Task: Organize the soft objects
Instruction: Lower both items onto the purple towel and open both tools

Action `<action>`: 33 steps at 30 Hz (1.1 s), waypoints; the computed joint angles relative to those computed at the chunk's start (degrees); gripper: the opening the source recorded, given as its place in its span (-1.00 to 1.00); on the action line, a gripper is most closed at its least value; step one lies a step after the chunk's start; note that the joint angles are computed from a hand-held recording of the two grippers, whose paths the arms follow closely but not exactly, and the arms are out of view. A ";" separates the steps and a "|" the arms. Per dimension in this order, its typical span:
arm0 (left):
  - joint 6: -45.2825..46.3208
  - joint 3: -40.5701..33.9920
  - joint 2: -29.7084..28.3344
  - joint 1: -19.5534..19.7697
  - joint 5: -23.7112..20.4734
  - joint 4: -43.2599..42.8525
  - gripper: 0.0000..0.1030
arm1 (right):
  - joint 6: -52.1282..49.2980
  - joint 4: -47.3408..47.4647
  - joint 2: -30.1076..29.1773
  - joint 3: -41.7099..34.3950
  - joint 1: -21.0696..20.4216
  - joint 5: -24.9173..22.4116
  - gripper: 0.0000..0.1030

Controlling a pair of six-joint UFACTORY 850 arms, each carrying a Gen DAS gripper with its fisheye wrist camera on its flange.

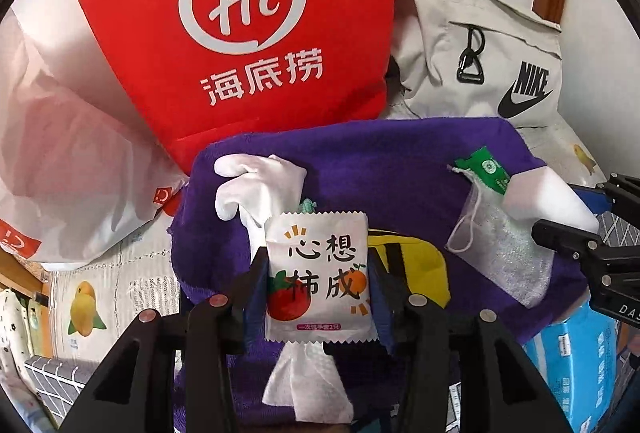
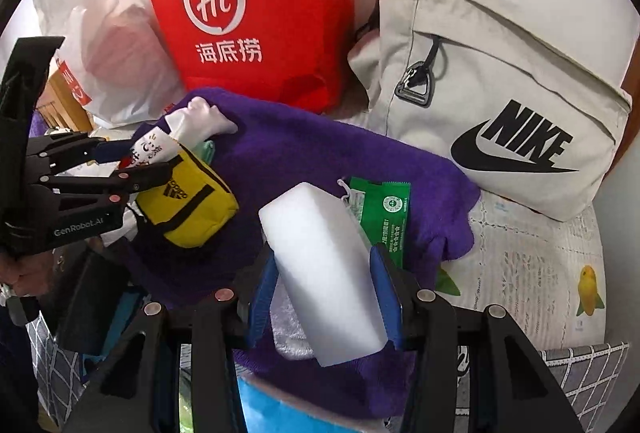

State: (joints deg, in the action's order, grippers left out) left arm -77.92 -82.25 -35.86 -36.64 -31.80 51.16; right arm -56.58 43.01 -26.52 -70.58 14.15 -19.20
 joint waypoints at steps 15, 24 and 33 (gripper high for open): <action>0.88 1.92 1.21 2.02 2.39 -3.02 0.12 | 9.70 -10.64 -4.39 -3.80 0.68 -0.17 -0.10; 1.71 1.46 1.47 2.55 1.34 -4.36 0.42 | 12.87 -14.38 -5.05 -4.38 0.91 -0.19 0.22; -3.16 5.47 5.76 3.09 4.19 -2.31 0.42 | 8.24 -8.45 -2.99 -3.18 0.64 0.13 0.35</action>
